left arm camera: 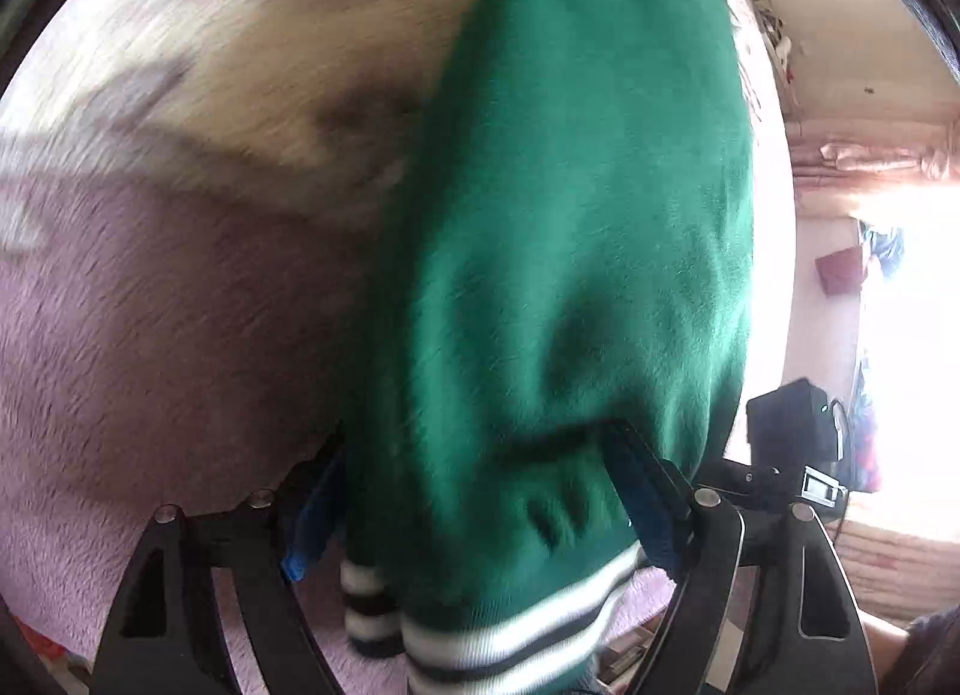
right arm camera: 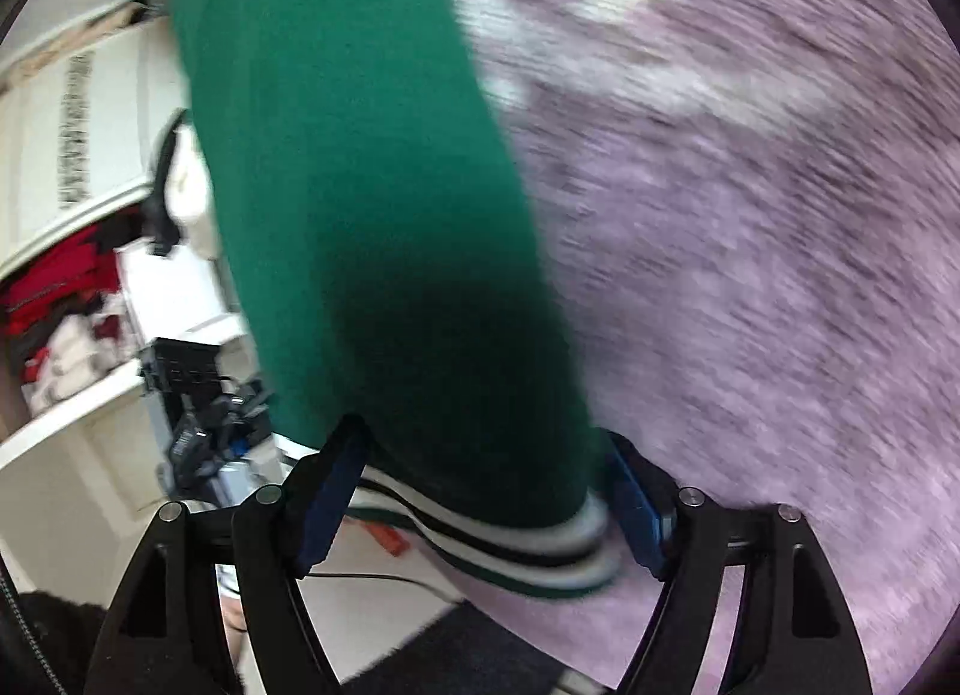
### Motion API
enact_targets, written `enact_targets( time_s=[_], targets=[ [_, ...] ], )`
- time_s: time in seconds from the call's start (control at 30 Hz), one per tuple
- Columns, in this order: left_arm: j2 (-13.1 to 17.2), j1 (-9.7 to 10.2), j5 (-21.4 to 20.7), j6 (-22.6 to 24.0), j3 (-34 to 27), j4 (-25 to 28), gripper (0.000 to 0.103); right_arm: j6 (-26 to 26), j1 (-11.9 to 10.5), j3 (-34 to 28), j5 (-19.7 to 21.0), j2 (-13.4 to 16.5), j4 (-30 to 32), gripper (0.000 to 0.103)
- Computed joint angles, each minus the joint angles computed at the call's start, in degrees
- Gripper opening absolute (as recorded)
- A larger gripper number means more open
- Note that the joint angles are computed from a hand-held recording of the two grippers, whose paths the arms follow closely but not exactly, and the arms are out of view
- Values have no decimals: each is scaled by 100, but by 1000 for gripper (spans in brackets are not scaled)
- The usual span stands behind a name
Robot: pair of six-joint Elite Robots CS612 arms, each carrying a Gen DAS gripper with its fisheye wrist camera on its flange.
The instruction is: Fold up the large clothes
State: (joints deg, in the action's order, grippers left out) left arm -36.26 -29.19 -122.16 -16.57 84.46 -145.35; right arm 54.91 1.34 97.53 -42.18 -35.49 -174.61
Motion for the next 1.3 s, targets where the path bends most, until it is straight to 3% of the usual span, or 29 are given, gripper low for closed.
enact_targets(
  time_s=[0.07, 0.1, 0.2, 0.27, 0.33, 0.43, 0.53, 0.57, 0.63, 0.7, 0.73, 0.77, 0.83, 0.87, 0.9, 0.93, 0.97, 1.0, 1.03, 1.1, 1.23, 1.3],
  targets=[
    [-3, -2, 61, -33, 17, -142, 73, 80, 72, -216, -113, 126, -36, 76],
    [-28, 17, 91, -73, 40, -235, 52, 70, 109, -311, -228, 142, 197, 70],
    [-147, 42, 154, -208, 172, -501, 19, 727, 200, -286, -577, 113, 11, 35],
    [-287, 57, 152, -227, 382, -758, 15, 1534, 241, -157, -608, 68, -487, 28],
    [-483, 42, 267, -25, 561, -736, 14, 1909, 344, -97, -670, -28, -621, 27],
    [-765, 54, 207, 177, 806, -347, 14, 1727, 544, 7, -687, -377, -153, 26],
    [-652, 147, -43, 398, 718, 87, 14, 1758, 650, 159, -482, -494, 20, 27],
    [-543, 159, -163, 464, 630, 236, 19, 1680, 642, 201, -393, -492, 80, 28],
    [-357, 175, -202, 687, 388, 633, 26, 1398, 618, 149, -340, -377, 280, 43],
    [-230, 160, -136, 972, 207, 942, 41, 1249, 577, 73, -94, -239, 527, 51],
    [-131, 190, -315, 1072, 131, 1004, 44, 1178, 567, 86, -20, -191, 483, 60],
    [-80, 174, -377, 1034, 88, 1020, 48, 1140, 576, 59, 9, -108, 371, 62],
    [-24, 153, -441, 922, 58, 840, 48, 1440, 571, -49, 101, 102, -35, 63],
    [-51, 73, -410, 782, 48, 713, 42, 1768, 589, -91, 145, 217, -427, 63],
    [-82, 65, -436, 720, 97, 584, 40, 1923, 615, -134, 80, 268, -611, 62],
    [-120, 47, -467, 622, 147, 403, 32, 2002, 608, -131, 13, 278, -718, 54],
    [-155, 7, -399, 565, 177, 308, 17, 2195, 663, -193, -140, 278, -748, 44],
    [-222, 12, -420, 557, 230, 255, 11, 2377, 663, -192, -132, 292, -865, 25],
    [-318, 43, -518, 501, 317, 170, 11, 2782, 693, -204, -107, 297, -1124, 21],
    [-555, 122, -703, 414, 504, 153, 10, 2998, 789, -144, -160, 100, -1203, 20],
    [-1070, 244, -965, 494, 685, 1054, 10, 3710, 951, 79, 117, -321, -1398, 20],
    [-1124, 273, -1060, 295, 545, 1092, 10, 4399, 994, 156, 311, -426, -1794, 20]
  ],
)
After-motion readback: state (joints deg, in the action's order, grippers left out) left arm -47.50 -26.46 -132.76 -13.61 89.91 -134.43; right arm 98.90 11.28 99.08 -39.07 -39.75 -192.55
